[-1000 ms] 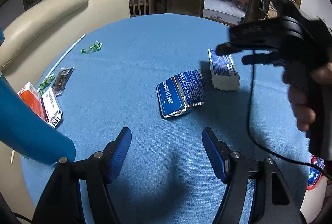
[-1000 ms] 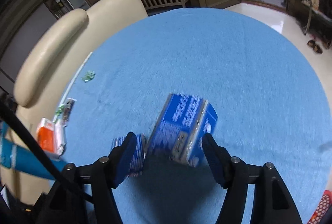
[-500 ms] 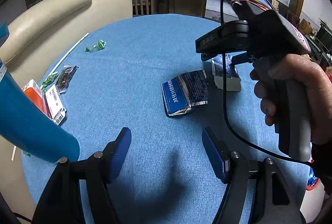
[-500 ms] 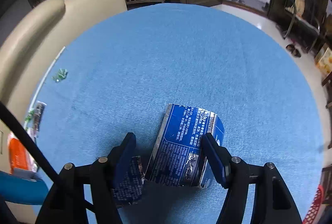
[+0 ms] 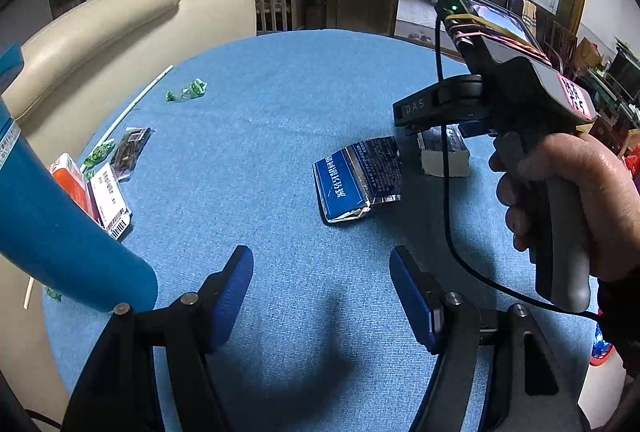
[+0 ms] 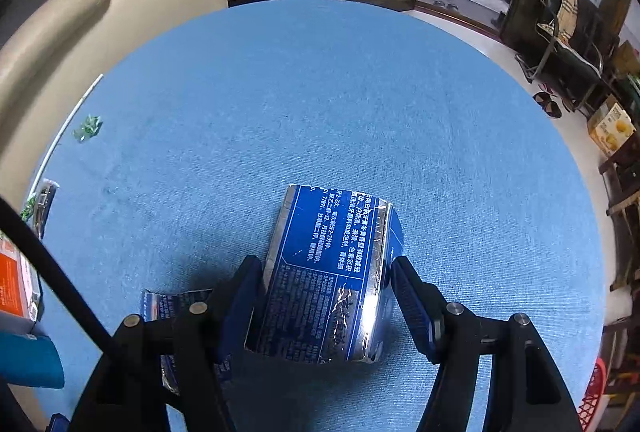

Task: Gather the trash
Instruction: 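Lift the blue-and-white carton with the right tool toward the basket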

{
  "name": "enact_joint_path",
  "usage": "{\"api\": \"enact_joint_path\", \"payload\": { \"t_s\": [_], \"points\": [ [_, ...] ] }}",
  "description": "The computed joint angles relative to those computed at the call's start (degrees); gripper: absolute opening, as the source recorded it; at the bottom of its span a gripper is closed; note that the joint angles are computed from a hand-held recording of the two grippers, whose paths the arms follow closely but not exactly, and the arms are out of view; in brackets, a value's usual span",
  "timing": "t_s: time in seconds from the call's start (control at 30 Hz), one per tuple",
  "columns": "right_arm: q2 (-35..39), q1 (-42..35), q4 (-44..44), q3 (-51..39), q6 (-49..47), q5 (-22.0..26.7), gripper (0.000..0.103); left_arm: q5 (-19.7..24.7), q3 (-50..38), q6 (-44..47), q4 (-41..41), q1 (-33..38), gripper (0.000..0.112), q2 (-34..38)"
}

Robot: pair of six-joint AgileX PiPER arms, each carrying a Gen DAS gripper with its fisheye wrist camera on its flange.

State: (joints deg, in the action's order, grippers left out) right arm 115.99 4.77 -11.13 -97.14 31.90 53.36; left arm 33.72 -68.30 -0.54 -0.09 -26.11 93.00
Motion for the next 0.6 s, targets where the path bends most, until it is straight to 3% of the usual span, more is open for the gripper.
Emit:
{"api": "enact_joint_path", "payload": {
  "t_s": [0.27, 0.6],
  "points": [
    [-2.3, -2.1, 4.0, 3.3, -2.5, -2.9, 0.065, 0.2, -0.7, -0.6, 0.9, 0.0, 0.071, 0.3],
    [-12.5, -7.2, 12.9, 17.4, -11.8, -9.6, 0.065, 1.1, -3.9, 0.3, 0.6, -0.7, 0.071, 1.5]
  ]
}}
